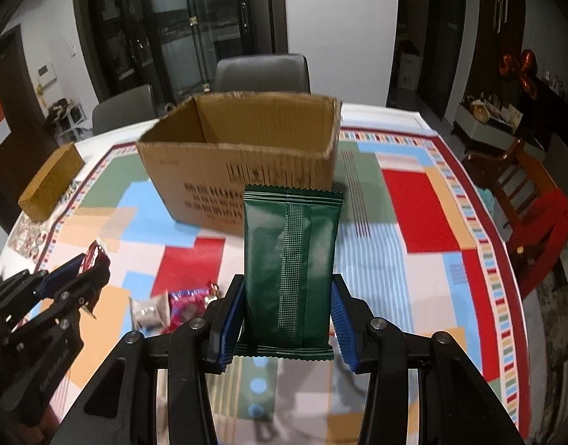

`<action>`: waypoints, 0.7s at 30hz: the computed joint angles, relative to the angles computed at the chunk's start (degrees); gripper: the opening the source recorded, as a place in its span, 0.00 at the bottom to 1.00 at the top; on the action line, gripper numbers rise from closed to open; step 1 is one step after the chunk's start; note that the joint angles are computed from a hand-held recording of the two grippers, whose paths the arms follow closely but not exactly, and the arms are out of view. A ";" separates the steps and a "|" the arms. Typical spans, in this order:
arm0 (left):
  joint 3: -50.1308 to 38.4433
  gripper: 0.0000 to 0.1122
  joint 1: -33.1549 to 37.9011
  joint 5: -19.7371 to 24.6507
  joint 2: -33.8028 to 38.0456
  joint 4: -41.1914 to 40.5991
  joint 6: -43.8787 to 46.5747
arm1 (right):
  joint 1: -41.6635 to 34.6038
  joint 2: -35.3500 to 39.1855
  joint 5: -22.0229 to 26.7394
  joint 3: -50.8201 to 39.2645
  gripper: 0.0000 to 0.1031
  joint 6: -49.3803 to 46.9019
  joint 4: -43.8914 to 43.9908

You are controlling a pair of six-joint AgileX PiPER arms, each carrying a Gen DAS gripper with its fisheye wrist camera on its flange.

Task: Organize snacks
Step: 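Lift red candy bar with left tool while right tool lifts green packet toward box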

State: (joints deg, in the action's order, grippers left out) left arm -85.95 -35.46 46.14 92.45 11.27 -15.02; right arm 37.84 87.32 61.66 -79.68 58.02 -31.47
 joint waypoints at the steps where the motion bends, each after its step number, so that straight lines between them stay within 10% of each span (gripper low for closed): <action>1: -1.57 0.19 0.36 0.36 0.78 -0.15 0.52 | -0.14 0.31 0.16 -0.82 0.44 -0.31 -0.30; 21: -44.44 0.19 5.49 14.17 23.59 -6.77 11.46 | -7.88 10.89 2.80 -23.64 0.44 -12.51 0.64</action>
State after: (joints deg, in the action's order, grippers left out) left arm -130.40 -29.97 60.32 116.04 4.50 -3.56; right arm 29.96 98.21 64.46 -103.32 45.51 -30.83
